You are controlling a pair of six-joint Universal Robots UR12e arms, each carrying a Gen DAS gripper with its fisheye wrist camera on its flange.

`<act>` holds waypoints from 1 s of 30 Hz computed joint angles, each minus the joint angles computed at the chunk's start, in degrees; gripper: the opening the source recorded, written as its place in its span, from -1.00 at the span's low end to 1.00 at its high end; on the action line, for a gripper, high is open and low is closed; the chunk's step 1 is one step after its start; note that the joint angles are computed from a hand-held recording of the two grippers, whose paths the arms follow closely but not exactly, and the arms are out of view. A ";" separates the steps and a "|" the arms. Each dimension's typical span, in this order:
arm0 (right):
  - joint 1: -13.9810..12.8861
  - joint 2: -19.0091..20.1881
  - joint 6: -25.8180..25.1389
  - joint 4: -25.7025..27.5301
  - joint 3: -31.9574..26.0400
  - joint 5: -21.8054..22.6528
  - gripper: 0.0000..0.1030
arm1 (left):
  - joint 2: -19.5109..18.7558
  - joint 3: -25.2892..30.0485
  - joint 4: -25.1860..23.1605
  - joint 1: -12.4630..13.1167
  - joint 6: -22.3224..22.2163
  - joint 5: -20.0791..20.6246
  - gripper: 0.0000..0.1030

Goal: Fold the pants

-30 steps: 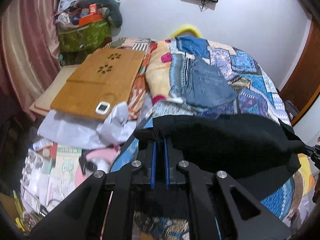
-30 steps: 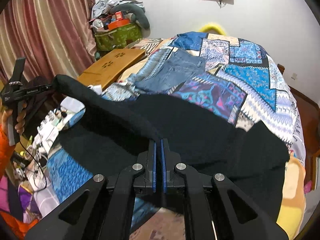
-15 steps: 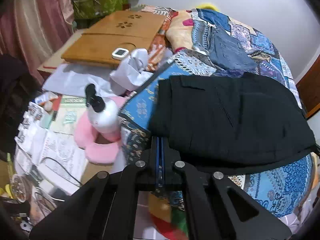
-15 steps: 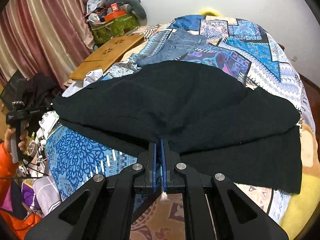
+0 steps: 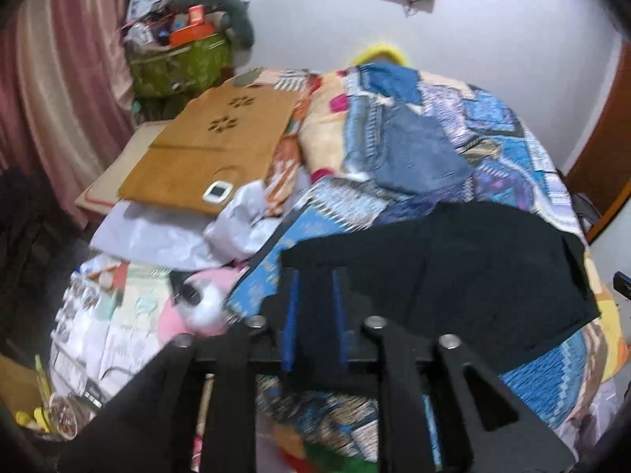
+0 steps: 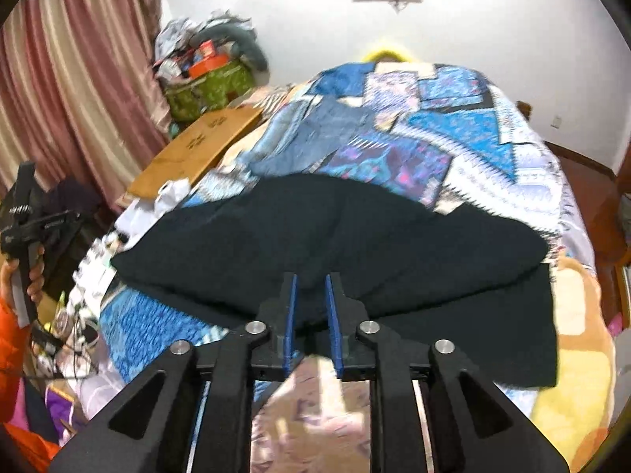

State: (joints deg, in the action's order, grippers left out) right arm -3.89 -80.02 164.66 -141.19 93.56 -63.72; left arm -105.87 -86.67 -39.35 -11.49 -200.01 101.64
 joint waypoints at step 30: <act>-3.75 17.32 9.25 9.46 -19.63 -7.72 0.64 | -25.69 35.76 -14.33 -4.30 14.06 -7.01 0.90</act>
